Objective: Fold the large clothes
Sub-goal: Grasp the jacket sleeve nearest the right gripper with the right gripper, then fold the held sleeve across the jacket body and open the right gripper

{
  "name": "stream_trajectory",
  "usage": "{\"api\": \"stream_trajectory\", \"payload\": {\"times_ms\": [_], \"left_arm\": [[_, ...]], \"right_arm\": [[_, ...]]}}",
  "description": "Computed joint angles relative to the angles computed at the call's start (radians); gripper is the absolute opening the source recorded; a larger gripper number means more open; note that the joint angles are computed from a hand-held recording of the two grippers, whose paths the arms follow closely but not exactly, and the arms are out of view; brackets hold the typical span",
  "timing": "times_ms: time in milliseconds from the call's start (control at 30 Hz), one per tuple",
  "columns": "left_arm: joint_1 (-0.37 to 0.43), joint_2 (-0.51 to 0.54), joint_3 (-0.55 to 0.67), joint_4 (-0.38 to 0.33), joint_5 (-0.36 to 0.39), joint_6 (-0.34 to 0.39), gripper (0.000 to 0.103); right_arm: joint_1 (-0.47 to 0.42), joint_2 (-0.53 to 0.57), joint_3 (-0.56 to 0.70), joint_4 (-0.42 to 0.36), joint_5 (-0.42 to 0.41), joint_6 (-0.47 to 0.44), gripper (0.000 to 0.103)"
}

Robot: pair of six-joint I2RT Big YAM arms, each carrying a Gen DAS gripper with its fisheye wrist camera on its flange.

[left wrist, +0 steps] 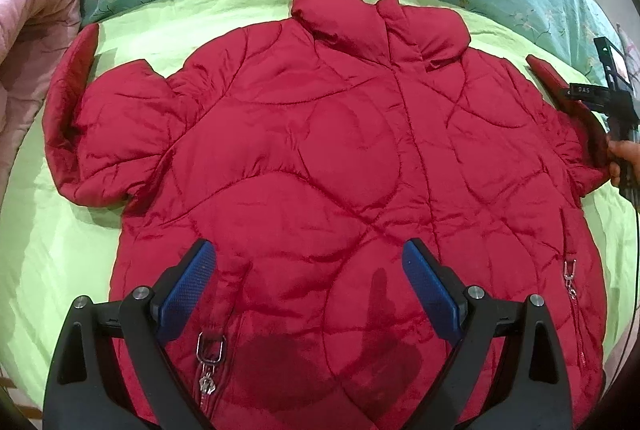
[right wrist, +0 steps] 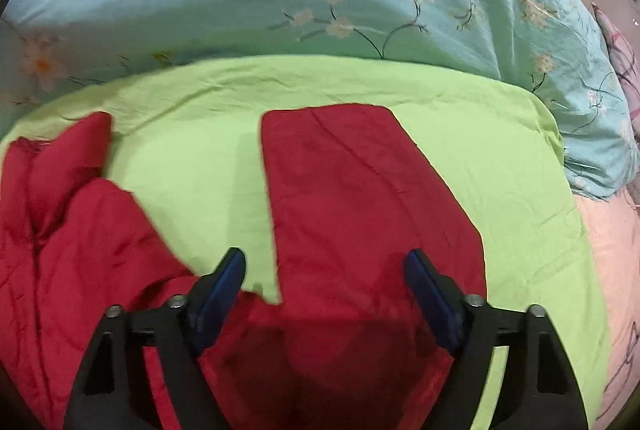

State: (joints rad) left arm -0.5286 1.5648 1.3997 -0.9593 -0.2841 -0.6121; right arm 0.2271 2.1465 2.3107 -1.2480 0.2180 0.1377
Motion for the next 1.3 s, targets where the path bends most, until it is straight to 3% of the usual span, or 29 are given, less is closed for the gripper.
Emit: {"api": "stream_trajectory", "payload": {"times_ms": [133,200,300,533,733,900,1000,1300], "left_arm": [[0.004,0.009,0.001,0.004,0.012,-0.002,0.095],[0.005,0.010,0.000,0.009,0.018,-0.003,0.095],[0.006,0.010,-0.001,0.019,0.026,-0.004,0.095],[0.004,0.002,-0.005,0.036,0.029,-0.003,0.095],[0.005,-0.014,-0.022,0.054,0.038,-0.006,0.095],[0.014,-0.044,-0.054,0.082,0.059,-0.011,0.095],[0.037,-0.083,-0.094,0.116,0.104,-0.024,0.095],[0.109,-0.176,-0.190,0.185,0.183,-0.054,0.095]], "right_arm": [[-0.015,0.044,0.067,-0.046,-0.006,0.018,0.047],[-0.019,0.036,0.064,-0.045,-0.008,0.020,0.021],[-0.021,-0.014,-0.003,0.013,-0.012,0.020,0.013],[-0.005,-0.125,-0.129,0.096,-0.114,0.010,0.009],[0.046,-0.245,-0.270,0.192,-0.299,0.063,0.009],[0.143,-0.311,-0.357,0.262,-0.436,0.081,0.009],[0.200,-0.309,-0.367,0.264,-0.503,0.078,0.009],[0.334,-0.277,-0.390,0.258,-0.552,0.043,0.009]]}}
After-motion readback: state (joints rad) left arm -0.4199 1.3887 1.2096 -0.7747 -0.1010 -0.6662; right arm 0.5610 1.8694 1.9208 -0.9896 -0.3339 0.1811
